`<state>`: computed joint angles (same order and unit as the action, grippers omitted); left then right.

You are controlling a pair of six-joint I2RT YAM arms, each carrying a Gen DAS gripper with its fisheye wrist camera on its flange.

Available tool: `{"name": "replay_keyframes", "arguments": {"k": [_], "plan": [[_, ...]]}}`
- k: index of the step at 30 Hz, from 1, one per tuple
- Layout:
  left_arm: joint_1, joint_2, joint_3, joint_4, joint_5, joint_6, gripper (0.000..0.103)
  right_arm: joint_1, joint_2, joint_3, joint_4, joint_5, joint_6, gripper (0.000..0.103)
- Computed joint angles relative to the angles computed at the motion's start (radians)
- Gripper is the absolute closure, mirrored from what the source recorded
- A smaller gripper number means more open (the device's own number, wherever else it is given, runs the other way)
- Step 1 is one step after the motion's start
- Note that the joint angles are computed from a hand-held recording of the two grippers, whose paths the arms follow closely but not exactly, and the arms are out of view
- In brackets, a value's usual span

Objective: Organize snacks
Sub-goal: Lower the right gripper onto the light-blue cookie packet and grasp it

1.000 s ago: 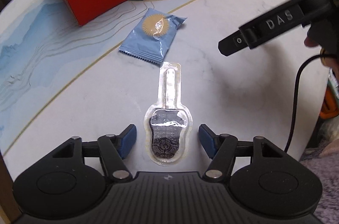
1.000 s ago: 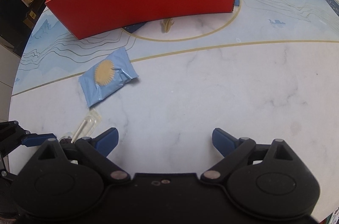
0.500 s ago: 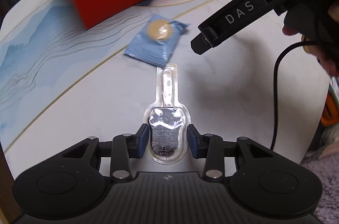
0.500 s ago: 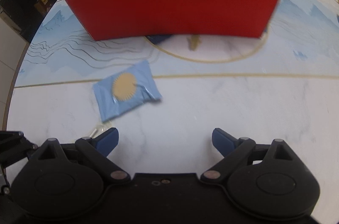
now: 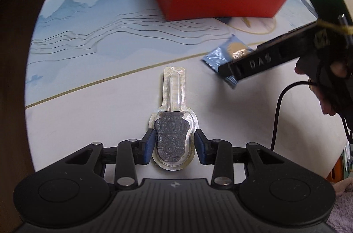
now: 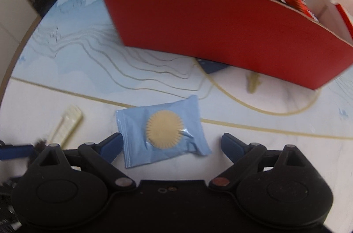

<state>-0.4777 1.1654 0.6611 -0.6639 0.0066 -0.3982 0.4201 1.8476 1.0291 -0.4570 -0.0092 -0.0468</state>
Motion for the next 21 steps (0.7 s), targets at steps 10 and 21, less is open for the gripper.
{"name": "replay_keyframes", "arguments": {"k": [10,21], "plan": [[0.035,-0.019,-0.004,-0.011,0.002,-0.005,0.065,0.04,0.022,-0.011,0.055,0.016,-0.024,0.007],[0.011,-0.015,0.017,-0.017,-0.018,-0.013,0.065,-0.013,-0.08,-0.117,0.141,-0.018,-0.001,0.051]]}}
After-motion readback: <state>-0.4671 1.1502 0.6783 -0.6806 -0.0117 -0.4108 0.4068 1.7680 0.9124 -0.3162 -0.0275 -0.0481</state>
